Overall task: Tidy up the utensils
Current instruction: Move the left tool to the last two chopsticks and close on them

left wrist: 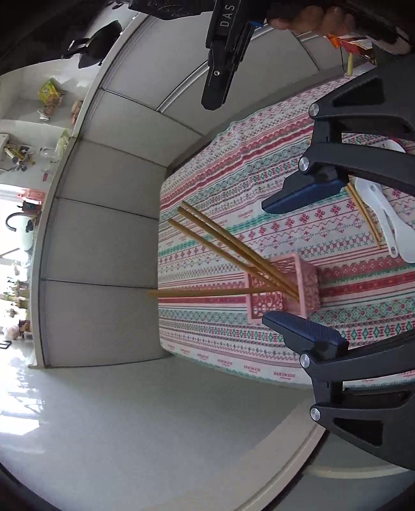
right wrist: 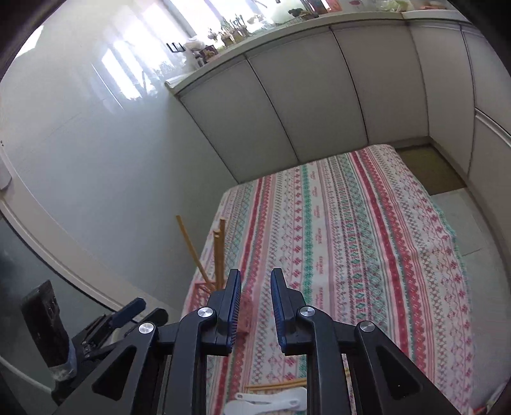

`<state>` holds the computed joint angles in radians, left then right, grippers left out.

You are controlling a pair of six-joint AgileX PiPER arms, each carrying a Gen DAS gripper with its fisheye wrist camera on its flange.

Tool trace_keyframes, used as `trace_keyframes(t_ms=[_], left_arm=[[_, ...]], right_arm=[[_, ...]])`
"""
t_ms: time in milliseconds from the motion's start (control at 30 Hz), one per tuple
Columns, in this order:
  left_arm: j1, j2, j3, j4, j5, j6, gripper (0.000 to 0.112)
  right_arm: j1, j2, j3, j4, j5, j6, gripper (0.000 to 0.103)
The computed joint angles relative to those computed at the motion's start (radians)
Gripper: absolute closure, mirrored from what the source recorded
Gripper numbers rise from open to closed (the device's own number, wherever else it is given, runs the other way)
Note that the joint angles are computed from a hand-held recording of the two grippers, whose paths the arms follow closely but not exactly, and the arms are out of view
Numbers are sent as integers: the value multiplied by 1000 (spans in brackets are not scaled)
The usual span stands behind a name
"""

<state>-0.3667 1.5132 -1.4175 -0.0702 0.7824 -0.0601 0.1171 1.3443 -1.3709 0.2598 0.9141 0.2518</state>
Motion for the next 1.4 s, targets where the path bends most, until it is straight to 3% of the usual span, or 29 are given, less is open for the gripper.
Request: trace_keyframes(t_ms=[67, 167, 433, 667, 1000, 1100, 1167, 1400], left_arm=[[-10, -9, 22, -1, 24, 12, 40], [-27, -13, 50, -3, 66, 23, 36], [-79, 45, 59, -25, 159, 54, 35], [-190, 137, 24, 31, 192, 16, 35], [-314, 390, -157, 80, 268, -46, 36], [-325, 457, -227, 69, 276, -61, 44], [-328, 501, -280, 45, 288, -45, 56], [-335, 646, -462, -7, 379, -9, 79]], right_arm=[[-43, -19, 29, 24, 46, -31, 77], [-105, -50, 86, 68, 81, -80, 42], [-231, -75, 198, 104, 175, -184, 40], [-335, -47, 257, 80, 230, -225, 29], [-392, -22, 323, 26, 261, -283, 26], [-428, -19, 333, 26, 265, -305, 26], [-452, -16, 334, 31, 269, -318, 26], [-514, 1, 340, 42, 283, -353, 25]])
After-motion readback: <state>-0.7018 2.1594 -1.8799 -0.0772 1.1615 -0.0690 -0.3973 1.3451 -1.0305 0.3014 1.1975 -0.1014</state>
